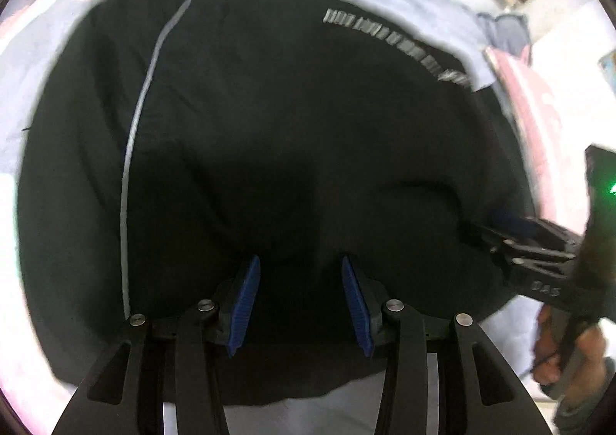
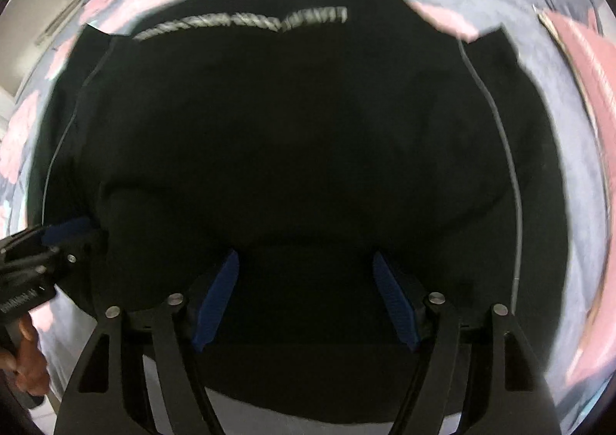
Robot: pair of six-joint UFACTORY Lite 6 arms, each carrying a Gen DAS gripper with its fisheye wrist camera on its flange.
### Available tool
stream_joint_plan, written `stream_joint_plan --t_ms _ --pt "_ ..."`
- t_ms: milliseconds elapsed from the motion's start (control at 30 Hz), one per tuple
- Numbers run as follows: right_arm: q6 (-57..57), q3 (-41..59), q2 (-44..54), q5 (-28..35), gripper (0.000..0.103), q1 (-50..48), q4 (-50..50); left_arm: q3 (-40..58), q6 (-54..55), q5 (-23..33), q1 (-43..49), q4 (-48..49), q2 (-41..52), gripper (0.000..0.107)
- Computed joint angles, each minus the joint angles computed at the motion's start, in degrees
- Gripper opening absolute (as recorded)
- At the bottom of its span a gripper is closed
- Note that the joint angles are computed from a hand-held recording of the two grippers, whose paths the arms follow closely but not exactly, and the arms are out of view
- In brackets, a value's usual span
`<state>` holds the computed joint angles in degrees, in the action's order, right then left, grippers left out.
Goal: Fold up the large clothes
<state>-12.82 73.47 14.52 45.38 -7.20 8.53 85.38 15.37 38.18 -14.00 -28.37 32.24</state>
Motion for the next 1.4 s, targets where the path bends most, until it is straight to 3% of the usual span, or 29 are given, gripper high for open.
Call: stream_joint_plan --t_ms 133,267,433,567,700,967,1200,1400 --pt "1.6 -1.0 -0.7 -1.5 0.077 0.5 -1.8 3.9 -5.7 0.7 -1.5 3.0 2.7 0.046" --pt "-3.2 -2.7 -1.8 -2.2 0.08 -2.4 2.7 3.1 -2.5 0.7 -0.3 -1.3 2.1 0.046" --pt "-6.4 3.9 -0.3 6.7 0.08 -7.5 6.8 4.4 -7.7 4.8 -0.3 1.4 0.1 0.046" --pt "-9.4 3.9 -4.1 9.6 0.08 -11.9 7.9 4.2 -11.6 3.4 -3.7 2.8 -3.5 0.046" --pt "-13.0 1.5 -9.0 12.0 0.081 -18.6 8.3 1.1 -11.2 5.1 -0.8 3.2 -8.5 0.046" --pt "-12.7 21.1 2.0 16.9 0.081 -29.3 6.7 -1.0 -9.6 8.8 9.9 4.8 -12.0 0.046" --pt "-8.6 36.5 12.6 19.5 0.081 -30.7 5.6 6.5 -9.2 10.4 16.4 6.2 -9.9 0.046" --pt "-7.0 45.2 21.7 20.9 0.081 -30.5 4.7 18.5 -8.1 13.6 19.9 9.0 -0.8 0.046"
